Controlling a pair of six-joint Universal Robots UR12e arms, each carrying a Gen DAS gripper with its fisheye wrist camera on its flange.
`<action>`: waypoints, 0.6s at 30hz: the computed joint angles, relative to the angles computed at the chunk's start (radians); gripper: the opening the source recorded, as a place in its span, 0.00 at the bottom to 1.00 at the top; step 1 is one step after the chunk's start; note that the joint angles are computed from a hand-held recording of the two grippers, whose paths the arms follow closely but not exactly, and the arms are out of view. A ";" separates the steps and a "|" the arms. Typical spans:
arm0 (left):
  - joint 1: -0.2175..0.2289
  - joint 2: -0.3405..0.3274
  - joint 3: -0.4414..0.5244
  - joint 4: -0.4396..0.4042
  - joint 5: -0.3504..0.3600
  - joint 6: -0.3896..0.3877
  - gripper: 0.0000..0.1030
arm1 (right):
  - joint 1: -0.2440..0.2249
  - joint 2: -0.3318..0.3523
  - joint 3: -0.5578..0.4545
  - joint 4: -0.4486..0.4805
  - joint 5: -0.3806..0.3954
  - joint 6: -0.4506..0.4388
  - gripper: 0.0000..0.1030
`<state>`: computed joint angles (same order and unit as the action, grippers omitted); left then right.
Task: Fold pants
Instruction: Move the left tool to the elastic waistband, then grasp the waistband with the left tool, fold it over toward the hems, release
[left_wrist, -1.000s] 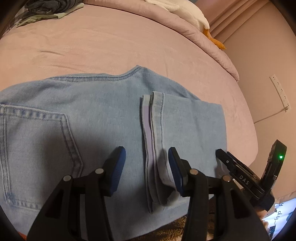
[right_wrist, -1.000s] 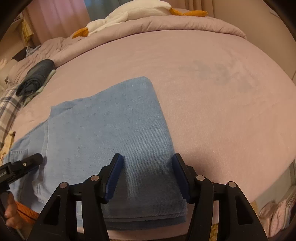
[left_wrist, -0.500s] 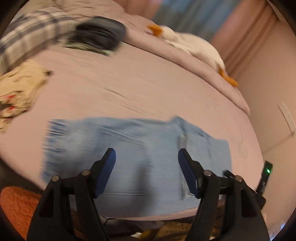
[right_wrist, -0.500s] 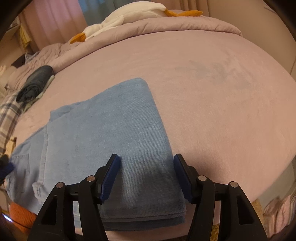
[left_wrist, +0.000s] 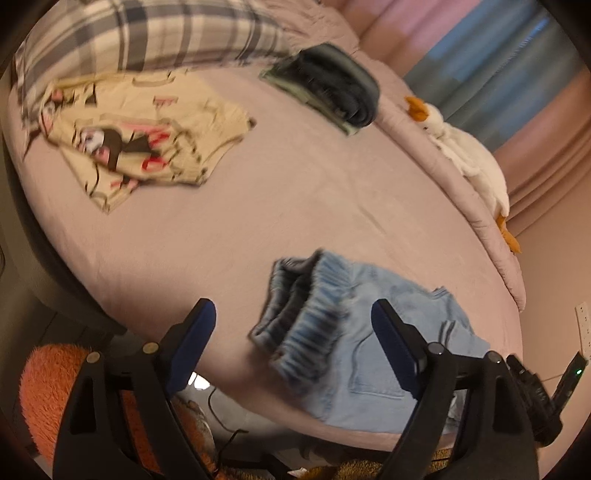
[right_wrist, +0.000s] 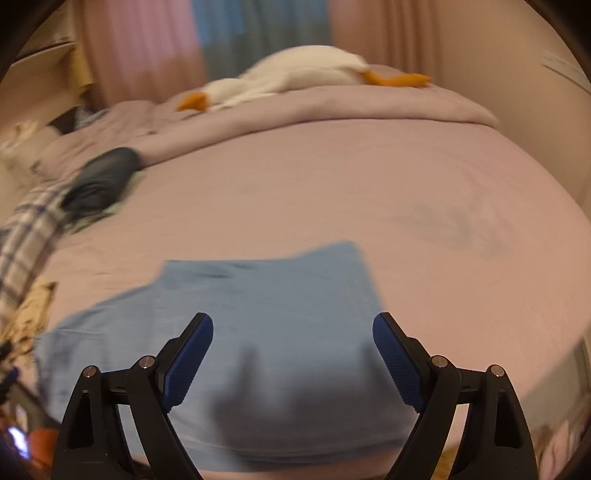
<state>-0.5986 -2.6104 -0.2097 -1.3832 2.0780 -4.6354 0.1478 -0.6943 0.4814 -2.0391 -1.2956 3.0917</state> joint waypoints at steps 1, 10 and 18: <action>0.000 0.011 -0.026 0.019 -0.017 0.001 0.83 | 0.004 0.019 -0.043 0.037 0.031 -0.017 0.86; 0.017 0.117 -0.292 0.259 -0.138 -0.018 0.83 | 0.043 0.074 -0.159 0.103 0.093 -0.123 0.86; 0.024 0.112 -0.325 0.405 -0.224 0.038 0.82 | 0.048 0.040 -0.091 0.144 0.095 -0.138 0.86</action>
<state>-0.5746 -2.4988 -0.5347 -0.9779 1.8540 -4.5977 0.1954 -0.6543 0.3909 -1.8947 -1.2003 2.9538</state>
